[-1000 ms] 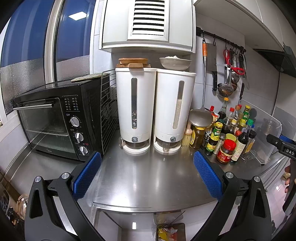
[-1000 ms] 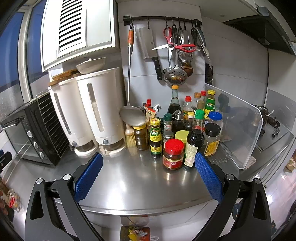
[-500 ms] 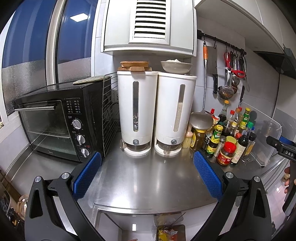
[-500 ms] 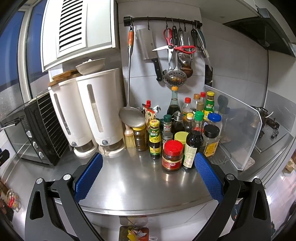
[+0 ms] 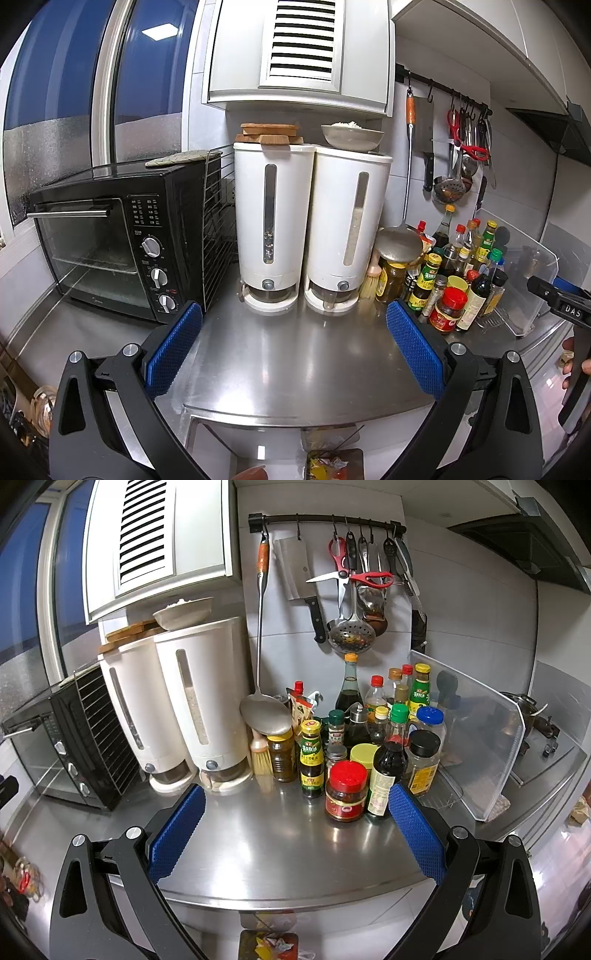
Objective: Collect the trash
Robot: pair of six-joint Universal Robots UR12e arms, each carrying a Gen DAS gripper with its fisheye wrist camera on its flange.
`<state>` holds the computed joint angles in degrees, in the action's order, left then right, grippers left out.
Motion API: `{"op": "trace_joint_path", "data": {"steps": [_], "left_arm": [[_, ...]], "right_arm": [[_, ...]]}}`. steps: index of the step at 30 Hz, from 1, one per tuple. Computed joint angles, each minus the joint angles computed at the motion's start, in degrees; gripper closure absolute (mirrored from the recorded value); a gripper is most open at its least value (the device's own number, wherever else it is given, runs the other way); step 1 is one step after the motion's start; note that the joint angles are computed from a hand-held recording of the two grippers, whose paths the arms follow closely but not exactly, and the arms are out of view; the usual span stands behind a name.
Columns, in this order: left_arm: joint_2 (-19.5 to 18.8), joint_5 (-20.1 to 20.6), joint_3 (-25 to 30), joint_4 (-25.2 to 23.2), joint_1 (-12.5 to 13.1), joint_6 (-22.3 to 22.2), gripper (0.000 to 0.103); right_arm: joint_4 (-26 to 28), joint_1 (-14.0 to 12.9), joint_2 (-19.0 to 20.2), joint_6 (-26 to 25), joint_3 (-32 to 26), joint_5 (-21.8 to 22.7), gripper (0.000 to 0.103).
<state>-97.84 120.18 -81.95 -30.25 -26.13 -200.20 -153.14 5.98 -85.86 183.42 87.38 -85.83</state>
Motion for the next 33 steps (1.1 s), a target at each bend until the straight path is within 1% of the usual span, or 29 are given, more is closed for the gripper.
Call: {"op": "trace_joint_path", "data": {"steps": [4, 8, 15, 21, 26, 33], "left_arm": [[0.2, -1.2, 0.0, -0.6, 0.3, -1.0, 0.008], [0.0, -0.1, 0.3, -1.3, 0.3, -1.0, 0.008], [-0.2, -0.5, 0.4, -0.6, 0.3, 0.4, 0.008], [-0.4, 0.9, 0.3, -0.2, 0.2, -0.3, 0.008], [-0.4, 0.9, 0.3, -0.5, 0.3, -0.6, 0.008], [-0.2, -0.1, 0.4, -2.7, 1.1, -2.2, 0.008]], "right_arm": [[0.3, 0.1, 0.1, 0.0, -0.2, 0.0, 0.003], [0.2, 0.1, 0.1, -0.1, -0.2, 0.0, 0.003], [0.5, 0.0, 0.3, 0.1, -0.3, 0.1, 0.003], [1.2, 0.0, 0.7, -0.1, -0.6, 0.7, 0.003], [1.6, 0.2, 0.9, -0.4, -0.8, 1.0, 0.003], [1.3, 0.3, 1.1, -0.3, -0.9, 0.9, 0.003]]}}
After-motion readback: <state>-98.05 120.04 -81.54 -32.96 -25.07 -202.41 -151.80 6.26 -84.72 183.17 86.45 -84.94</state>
